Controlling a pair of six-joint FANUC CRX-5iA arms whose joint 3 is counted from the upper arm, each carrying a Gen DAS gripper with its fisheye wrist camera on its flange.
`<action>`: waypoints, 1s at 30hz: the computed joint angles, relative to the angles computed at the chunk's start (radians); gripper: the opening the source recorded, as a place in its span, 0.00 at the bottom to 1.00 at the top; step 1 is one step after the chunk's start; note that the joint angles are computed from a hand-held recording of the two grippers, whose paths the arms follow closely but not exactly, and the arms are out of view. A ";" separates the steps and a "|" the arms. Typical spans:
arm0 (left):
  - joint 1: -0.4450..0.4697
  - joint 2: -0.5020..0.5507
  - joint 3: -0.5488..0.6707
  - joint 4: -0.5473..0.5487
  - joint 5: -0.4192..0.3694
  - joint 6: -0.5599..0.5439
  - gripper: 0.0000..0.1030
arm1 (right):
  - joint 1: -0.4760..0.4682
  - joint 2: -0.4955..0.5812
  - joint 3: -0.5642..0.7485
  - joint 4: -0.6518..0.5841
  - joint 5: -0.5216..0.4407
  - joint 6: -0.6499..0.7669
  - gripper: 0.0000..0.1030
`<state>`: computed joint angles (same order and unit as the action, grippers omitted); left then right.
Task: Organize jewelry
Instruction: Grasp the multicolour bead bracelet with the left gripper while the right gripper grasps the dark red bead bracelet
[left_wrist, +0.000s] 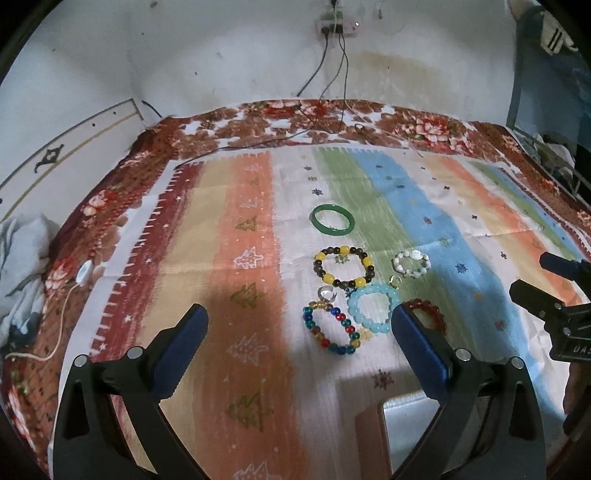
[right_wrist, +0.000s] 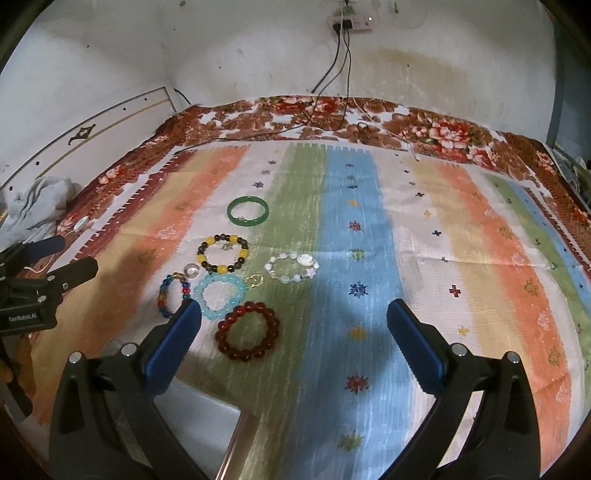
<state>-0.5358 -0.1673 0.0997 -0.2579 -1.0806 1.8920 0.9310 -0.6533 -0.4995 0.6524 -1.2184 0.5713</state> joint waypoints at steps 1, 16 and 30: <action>0.004 0.009 0.005 0.006 0.003 -0.011 0.95 | -0.025 0.013 0.010 -0.019 0.015 0.018 0.96; 0.116 0.137 0.048 0.193 -0.064 -0.166 0.95 | -0.253 0.170 0.157 -0.332 0.048 0.306 0.96; 0.183 0.259 0.099 0.268 -0.226 -0.176 0.93 | -0.386 0.326 0.270 -0.529 -0.046 0.458 0.92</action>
